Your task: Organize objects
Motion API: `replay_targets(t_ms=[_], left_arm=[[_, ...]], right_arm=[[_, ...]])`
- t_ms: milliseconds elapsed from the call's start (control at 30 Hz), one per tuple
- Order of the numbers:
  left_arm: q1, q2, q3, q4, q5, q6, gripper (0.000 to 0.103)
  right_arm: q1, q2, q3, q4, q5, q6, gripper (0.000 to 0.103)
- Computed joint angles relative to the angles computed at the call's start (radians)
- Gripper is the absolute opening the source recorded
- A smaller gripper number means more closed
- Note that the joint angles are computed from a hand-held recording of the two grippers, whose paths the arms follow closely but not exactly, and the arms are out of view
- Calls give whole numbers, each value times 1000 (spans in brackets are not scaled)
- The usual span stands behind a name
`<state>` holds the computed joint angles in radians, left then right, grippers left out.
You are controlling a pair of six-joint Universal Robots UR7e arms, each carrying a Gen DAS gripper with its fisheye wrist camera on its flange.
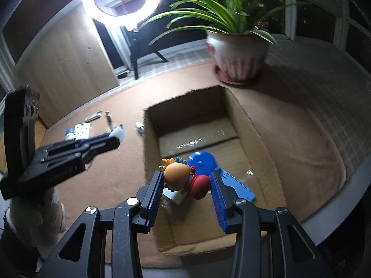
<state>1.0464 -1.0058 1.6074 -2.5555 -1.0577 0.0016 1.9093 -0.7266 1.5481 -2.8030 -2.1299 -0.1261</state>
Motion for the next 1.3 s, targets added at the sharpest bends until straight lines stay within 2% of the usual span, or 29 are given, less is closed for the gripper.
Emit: replay_targets(t_ms=[333, 367, 433, 500, 533, 1033, 1300], left_arm=[[-11, 78, -50, -10, -10, 18, 15], [-11, 77, -49, -14, -12, 16, 18], [-10, 73, -45, -25, -20, 14, 27], [-11, 62, -34, -36, -3, 9, 48], [-12, 57, -28, -43, 6, 6, 50], [37, -60, 64, 34, 129, -108, 55], [99, -154, 120, 83, 187, -207, 54]], right_arm=[[-21, -21, 23, 10, 4, 15, 38], [-23, -23, 26, 6, 14, 15, 40], [-22, -23, 21, 20, 13, 25, 52], [-20, -21, 25, 5, 5, 22, 53], [-19, -20, 24, 7, 4, 23, 53], [-10, 22, -31, 69, 65, 40, 53], [3, 55, -68, 97, 109, 26, 53]])
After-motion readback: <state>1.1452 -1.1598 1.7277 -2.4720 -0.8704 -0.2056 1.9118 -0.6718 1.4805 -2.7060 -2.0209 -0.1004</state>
